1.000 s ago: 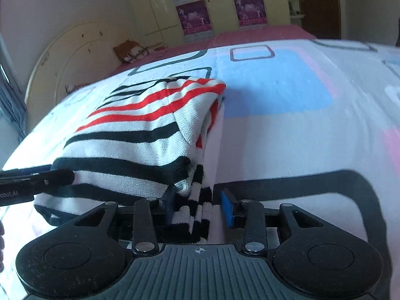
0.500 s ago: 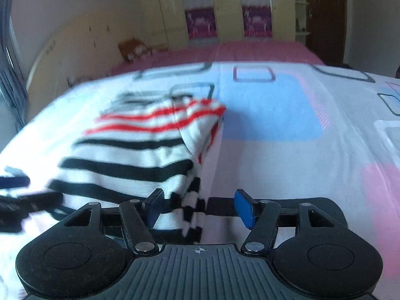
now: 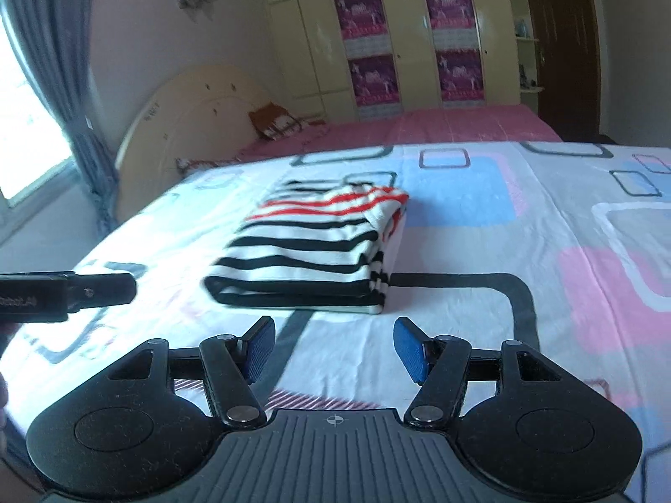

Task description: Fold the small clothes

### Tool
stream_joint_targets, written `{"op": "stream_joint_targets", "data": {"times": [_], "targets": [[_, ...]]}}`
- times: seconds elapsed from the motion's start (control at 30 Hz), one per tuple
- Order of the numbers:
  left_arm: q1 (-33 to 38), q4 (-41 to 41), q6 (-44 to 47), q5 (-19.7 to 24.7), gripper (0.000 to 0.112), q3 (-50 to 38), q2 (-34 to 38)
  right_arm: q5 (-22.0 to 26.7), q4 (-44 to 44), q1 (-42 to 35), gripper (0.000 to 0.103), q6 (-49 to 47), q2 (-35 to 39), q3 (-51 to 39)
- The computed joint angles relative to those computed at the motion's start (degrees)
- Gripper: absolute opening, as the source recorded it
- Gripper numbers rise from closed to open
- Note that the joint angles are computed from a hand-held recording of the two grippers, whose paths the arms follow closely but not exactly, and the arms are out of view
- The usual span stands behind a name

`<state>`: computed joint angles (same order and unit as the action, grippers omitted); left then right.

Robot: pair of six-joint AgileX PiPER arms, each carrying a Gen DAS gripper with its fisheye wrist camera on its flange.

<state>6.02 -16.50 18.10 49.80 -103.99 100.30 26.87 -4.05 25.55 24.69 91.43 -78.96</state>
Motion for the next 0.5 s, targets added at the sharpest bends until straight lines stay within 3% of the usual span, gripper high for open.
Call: {"op": "stream_joint_targets", "data": {"times": [0.07,0.23,0.37,0.5], "targets": [[-0.09,1.43,-0.79,-0.72,0.103,3.79,-4.48,0.94,-7.16,2.49,0.092,6.69,-4.18,1.7],[0.05,3.94,-3.4,1.89,0.103,6.12,-10.44,4.71,-27.83,10.0,0.092,26.72,-11.96,4.42],[-0.51,7.14,-7.34,4.49,0.103,6.07,-12.72,9.48,-37.12,14.5,0.092,36.47,-13.36,4.09],[-0.87,9.07,-10.29,3.87,0.103,7.69,-15.26,13.03,-43.35,18.13,0.092,41.08,-14.09,4.28]]}}
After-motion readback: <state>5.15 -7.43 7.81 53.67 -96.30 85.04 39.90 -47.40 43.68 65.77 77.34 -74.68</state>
